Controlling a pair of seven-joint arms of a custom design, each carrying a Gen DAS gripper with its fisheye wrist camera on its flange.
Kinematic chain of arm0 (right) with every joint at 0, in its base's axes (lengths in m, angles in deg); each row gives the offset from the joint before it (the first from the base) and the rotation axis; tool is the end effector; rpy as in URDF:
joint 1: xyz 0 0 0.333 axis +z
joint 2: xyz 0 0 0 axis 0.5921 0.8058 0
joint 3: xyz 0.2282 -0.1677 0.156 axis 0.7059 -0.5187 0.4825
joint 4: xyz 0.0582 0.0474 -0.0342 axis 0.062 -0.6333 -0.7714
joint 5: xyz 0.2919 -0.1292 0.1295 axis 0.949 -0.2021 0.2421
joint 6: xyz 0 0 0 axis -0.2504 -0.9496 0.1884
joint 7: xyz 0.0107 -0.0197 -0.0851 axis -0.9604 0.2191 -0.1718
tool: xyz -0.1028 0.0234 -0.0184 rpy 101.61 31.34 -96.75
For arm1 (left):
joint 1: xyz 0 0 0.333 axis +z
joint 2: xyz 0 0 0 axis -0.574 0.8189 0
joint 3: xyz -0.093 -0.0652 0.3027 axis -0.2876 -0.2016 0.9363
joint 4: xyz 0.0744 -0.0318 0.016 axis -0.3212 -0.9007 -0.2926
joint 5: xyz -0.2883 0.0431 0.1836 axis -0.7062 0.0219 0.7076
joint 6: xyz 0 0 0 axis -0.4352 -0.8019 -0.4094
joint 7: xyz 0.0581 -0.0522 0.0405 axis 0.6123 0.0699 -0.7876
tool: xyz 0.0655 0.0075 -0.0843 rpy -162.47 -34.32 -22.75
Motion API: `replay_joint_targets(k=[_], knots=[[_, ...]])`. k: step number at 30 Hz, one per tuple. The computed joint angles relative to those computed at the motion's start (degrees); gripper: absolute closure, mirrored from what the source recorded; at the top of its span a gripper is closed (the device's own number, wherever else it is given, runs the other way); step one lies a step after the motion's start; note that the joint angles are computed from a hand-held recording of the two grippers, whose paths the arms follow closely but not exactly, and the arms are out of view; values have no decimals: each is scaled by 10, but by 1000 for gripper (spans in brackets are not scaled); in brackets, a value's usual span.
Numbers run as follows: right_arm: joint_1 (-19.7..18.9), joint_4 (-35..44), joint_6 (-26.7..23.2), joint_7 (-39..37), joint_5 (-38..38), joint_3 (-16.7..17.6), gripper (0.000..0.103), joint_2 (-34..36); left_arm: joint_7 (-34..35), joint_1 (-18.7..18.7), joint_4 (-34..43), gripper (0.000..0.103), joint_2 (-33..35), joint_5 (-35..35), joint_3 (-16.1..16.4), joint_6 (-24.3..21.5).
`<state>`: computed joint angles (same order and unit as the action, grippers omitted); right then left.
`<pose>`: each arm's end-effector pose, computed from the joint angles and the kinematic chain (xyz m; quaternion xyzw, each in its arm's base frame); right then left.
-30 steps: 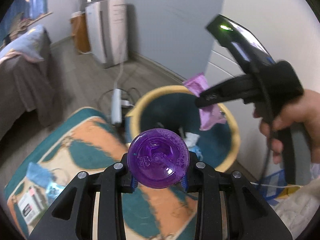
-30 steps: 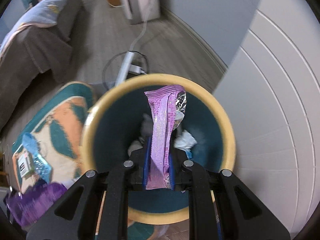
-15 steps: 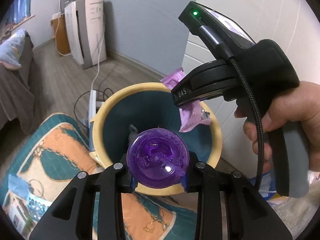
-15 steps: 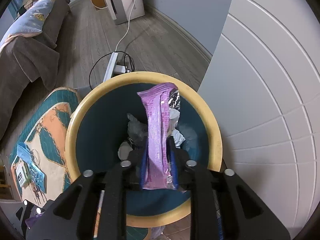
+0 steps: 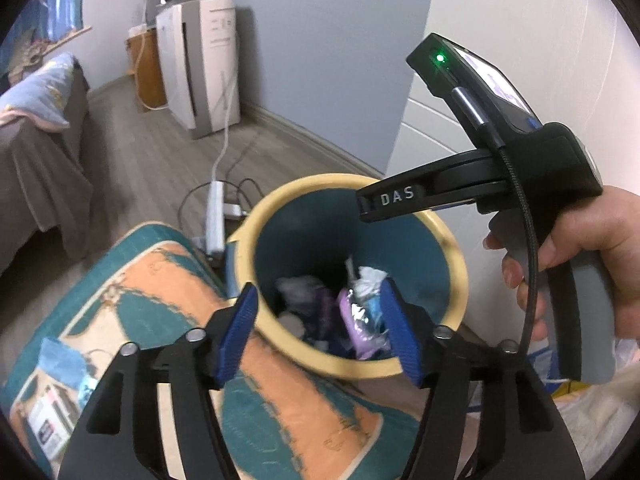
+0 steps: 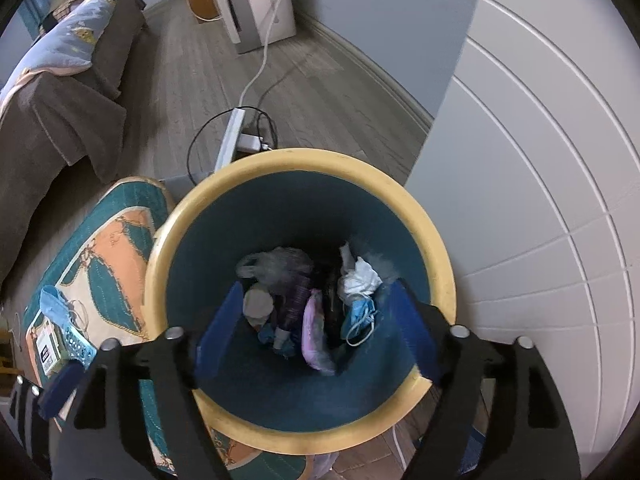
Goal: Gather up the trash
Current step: 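Carry the wrapper and bottle to the wastebasket and open both grippers, then move both open grippers back over the trash on the cushion, then grasp the small blue-white packet with the right gripper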
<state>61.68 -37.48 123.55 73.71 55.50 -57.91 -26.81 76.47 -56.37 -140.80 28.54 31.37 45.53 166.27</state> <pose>0.6337 0.3282 0.5155 -0.6953 0.6942 -0.0961 0.1594 0.4986 -0.3237 0.5284 -0.5616 0.7498 -0.2997 0.1806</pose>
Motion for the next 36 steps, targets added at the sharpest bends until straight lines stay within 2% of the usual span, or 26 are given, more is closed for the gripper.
replay_joint_targets(k=[2,6,10,17,20,25,30,36], knots=[[3,10,1,-4,-1,2,17,4,-19,2,-15,24,-19,15,7,-6],[17,32,7,-12,-11,2,9,11,-55,25,-44,14,-66,50,3,-42],[33,68,11,-29,-12,6,7,25,-73,65,-72,11,-121,82,-9,-90],[77,129,13,-78,-15,12,6,52,-94,141,-146,10,-233,66,-28,-153],[95,147,-3,-100,-10,15,6,62,-111,174,-197,8,-290,71,-40,-150],[124,181,-45,-118,2,18,6,82,-117,217,-253,8,-337,36,-49,-147],[161,146,-42,-109,-22,9,6,63,-78,233,-287,8,-370,9,-52,-161],[175,71,-19,-91,-31,22,6,36,-44,250,-322,8,-408,-19,-55,-157]])
